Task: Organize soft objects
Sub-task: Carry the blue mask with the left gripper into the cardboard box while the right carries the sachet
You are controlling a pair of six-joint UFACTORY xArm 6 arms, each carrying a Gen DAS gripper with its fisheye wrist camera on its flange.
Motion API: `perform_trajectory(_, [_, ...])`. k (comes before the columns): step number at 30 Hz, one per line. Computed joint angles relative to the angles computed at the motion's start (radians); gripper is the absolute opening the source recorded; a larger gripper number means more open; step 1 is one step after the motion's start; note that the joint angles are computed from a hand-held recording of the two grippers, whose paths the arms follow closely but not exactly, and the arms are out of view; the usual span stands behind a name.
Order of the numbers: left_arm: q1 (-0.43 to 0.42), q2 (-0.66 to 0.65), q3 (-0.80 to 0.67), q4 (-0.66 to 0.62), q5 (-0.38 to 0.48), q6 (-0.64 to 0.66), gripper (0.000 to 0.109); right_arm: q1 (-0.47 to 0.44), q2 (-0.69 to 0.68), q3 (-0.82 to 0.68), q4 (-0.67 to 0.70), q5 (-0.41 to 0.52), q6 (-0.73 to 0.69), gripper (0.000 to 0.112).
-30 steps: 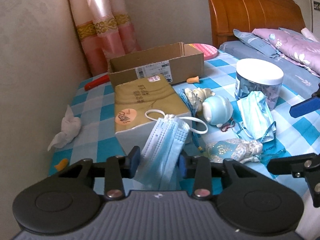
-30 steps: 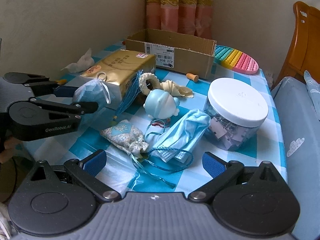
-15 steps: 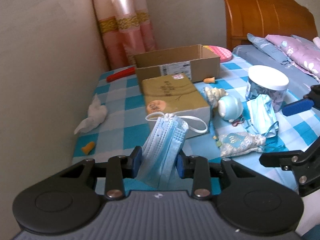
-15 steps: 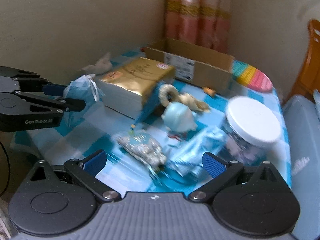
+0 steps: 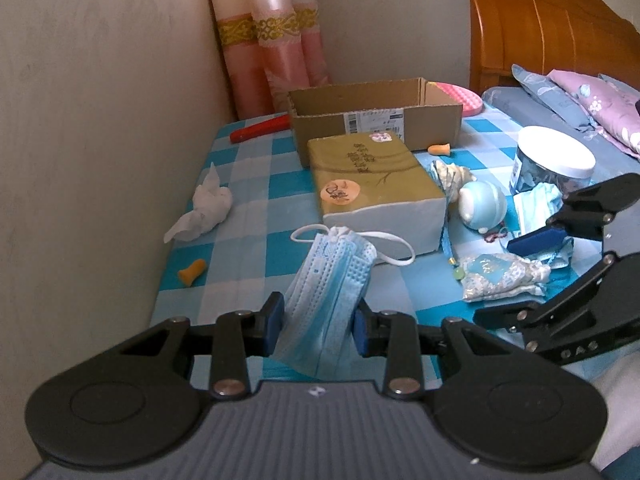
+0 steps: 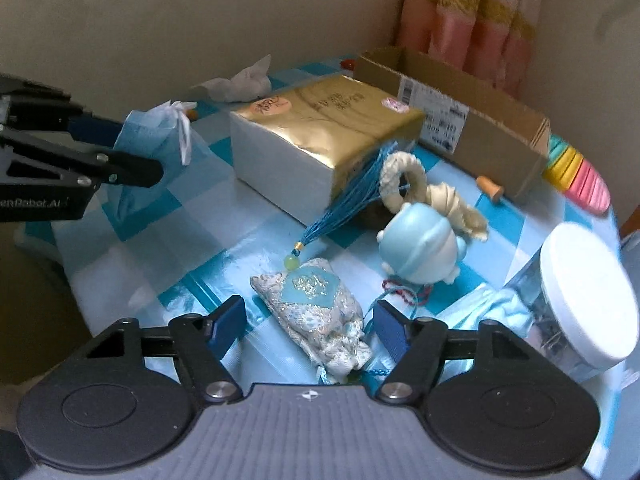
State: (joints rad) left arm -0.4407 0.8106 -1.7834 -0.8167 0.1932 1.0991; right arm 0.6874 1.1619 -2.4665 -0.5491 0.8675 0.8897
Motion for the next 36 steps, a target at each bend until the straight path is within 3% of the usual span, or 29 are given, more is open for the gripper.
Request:
perform_trajectory(4, [0.005,0.010,-0.013,0.070,0.019,-0.058,0.034,-0.016,-0.040,0.071,0.046,-0.047,0.000,0.072])
perform_trajectory(8, [0.008,0.007,-0.009,0.129,0.034,-0.102,0.034,-0.018,-0.038,0.058,0.055,-0.029,0.001,0.053])
perform_trajectory(17, [0.007,-0.034,0.040,0.276,0.062,-0.194,0.034,-0.015,-0.121,0.178,0.050,-0.088,0.038,0.043])
perform_trajectory(26, [0.005,-0.073,0.054,0.358,0.085,-0.275,0.034,-0.025,-0.249,0.335,-0.001,-0.193,0.049,0.042])
perform_trajectory(36, [-0.008,-0.056,-0.046,0.402,0.126,-0.288,0.034,-0.038,-0.323,0.365,-0.067,-0.153,-0.020,0.042])
